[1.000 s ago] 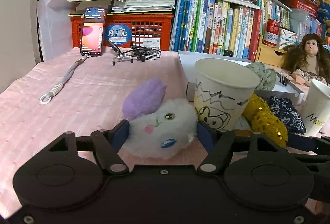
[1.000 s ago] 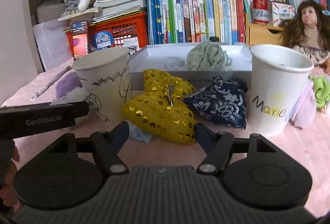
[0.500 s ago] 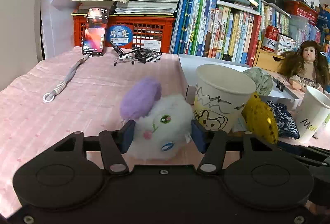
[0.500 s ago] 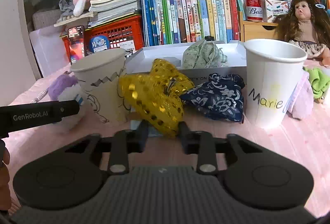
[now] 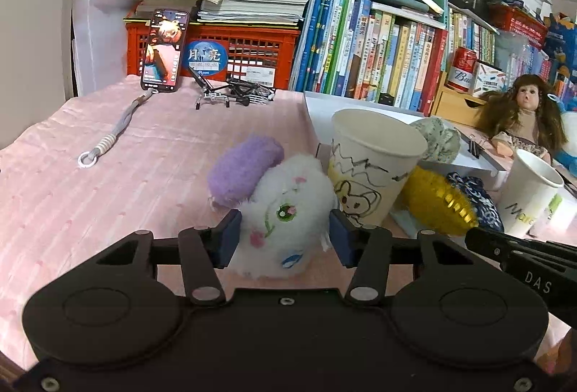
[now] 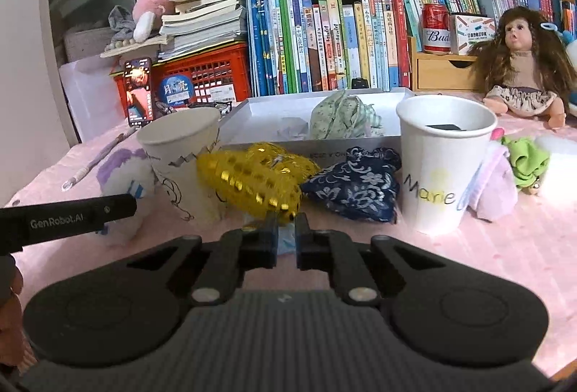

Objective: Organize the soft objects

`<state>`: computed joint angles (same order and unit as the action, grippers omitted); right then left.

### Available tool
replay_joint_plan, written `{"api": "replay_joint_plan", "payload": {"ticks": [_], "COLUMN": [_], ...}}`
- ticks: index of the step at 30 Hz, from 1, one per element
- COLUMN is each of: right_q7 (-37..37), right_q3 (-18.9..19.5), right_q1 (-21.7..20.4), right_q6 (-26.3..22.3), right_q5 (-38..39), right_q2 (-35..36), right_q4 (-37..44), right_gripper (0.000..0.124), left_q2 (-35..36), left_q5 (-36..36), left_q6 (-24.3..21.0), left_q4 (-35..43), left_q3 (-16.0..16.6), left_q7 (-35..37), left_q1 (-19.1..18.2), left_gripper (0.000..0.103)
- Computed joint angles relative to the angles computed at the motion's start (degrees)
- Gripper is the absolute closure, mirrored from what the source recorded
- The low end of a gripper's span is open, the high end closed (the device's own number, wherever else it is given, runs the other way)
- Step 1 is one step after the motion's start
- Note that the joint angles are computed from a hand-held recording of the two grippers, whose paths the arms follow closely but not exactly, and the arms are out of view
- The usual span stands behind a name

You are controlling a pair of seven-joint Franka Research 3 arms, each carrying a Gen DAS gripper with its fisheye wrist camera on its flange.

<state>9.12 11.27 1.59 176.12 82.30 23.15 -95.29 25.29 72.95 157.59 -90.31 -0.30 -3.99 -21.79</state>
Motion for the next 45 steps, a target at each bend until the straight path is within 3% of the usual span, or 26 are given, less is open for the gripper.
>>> {"api": "replay_joint_plan", "payload": {"ticks": [5, 16, 19, 21, 22, 24, 32, 38, 45], "right_q7": [-4.7, -4.2, -5.3, -5.9, -6.4, -6.2, -10.4, -19.9, -20.2], "right_q3": [-0.1, -2.9, -3.1, -3.3, -3.4, -3.7, -3.4, -0.7, 2.6], "right_q1": [-0.5, 0.0, 0.1, 0.2, 0.1, 0.4, 2.1, 2.4, 0.7], "right_q6": [0.3, -2.9, -3.4, -4.0, -4.8, -5.8, -4.7, 0.2, 1.4], "right_q5": [3.1, 3.8, 5.7, 6.8, 7.7, 8.2, 6.7, 3.4, -3.7], "right_q2": [-1.2, -3.1, -3.0, -2.8, -2.7, -2.3, 1.1, 4.6, 7.2], "right_q4": [-1.6, -4.4, -4.1, -3.6, -3.1, -2.2, 3.0, 7.2, 9.7], "right_gripper": [0.112, 0.11, 0.104, 0.082, 0.077, 0.06, 0.043, 0.042, 0.047], "left_q2": [-0.9, -4.0, -4.2, -4.3, -4.3, -4.4, -3.2, -1.2, 0.3], "left_q5": [-0.3, -0.1, -0.1, -0.1, 0.1, 0.9, 1.0, -1.9, -7.8], "left_q6": [-1.1, -2.6, -3.1, -3.2, -3.1, -3.6, -4.4, -2.5, 2.5], "left_q4": [-1.1, -4.2, -4.4, -4.5, -4.5, -4.6, -3.3, -1.3, -0.5], "left_q3": [-0.6, -2.4, -2.8, -2.9, -2.9, -2.8, -3.0, -2.7, -1.4], "left_q7": [1.3, 2.3, 3.0, 2.9, 2.6, 1.7, 3.1, 6.2, 8.1], "left_q1": [-0.3, -0.3, -0.3, -0.2, -0.2, -0.4, -0.2, 0.4, 1.2], "left_gripper": [0.054, 0.064, 0.064, 0.063, 0.063, 0.06, 0.037, 0.03, 0.03]}}
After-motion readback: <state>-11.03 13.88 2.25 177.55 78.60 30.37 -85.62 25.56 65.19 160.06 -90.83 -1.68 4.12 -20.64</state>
